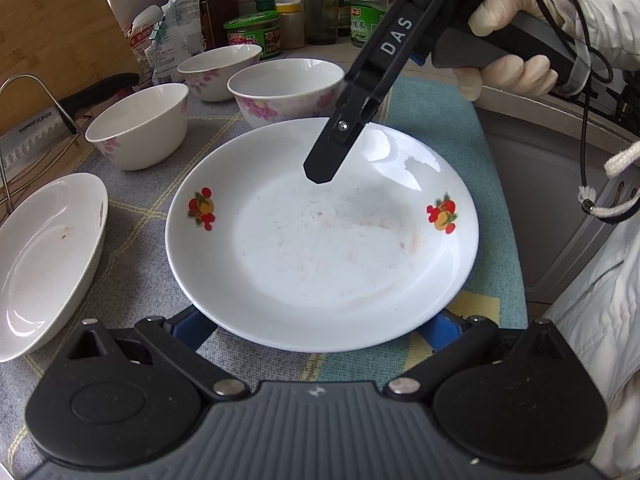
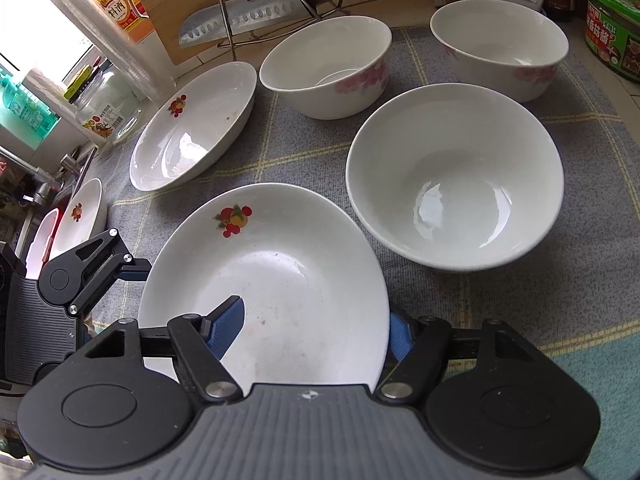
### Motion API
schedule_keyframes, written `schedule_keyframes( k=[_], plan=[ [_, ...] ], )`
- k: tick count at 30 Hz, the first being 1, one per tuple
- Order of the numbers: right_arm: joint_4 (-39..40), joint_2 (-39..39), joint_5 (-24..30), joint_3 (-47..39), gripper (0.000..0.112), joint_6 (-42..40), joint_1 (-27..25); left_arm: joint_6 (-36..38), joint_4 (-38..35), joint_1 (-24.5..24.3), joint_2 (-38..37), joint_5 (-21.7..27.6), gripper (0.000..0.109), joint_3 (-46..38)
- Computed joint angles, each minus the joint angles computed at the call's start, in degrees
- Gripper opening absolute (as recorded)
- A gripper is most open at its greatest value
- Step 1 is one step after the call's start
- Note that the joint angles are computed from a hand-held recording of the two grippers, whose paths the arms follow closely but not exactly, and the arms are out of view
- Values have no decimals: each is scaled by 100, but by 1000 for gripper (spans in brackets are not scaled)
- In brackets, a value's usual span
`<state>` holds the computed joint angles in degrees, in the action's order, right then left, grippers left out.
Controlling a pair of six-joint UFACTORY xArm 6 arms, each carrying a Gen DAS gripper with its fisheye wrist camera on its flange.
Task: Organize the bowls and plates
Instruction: 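Close the right tool on the plate rim and lift it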
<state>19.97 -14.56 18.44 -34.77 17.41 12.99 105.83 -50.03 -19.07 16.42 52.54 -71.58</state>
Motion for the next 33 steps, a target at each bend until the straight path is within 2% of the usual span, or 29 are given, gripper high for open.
schedule_keyframes(
  k=[5,15,21,33],
  plan=[
    [390,29,162,-88,78,-262,-43,-8,26,7,20,39,103,-36],
    [583,67,399,-209,78,-242,-104,-10,60,0,25,37,103,-52],
    [296,73,498,-256,79,-48,-84,-48,143,-2,77,99,103,-143],
    [109,42,419,-199,80,-114,-18,-285,529,53,437,642,102,-722]
  ],
)
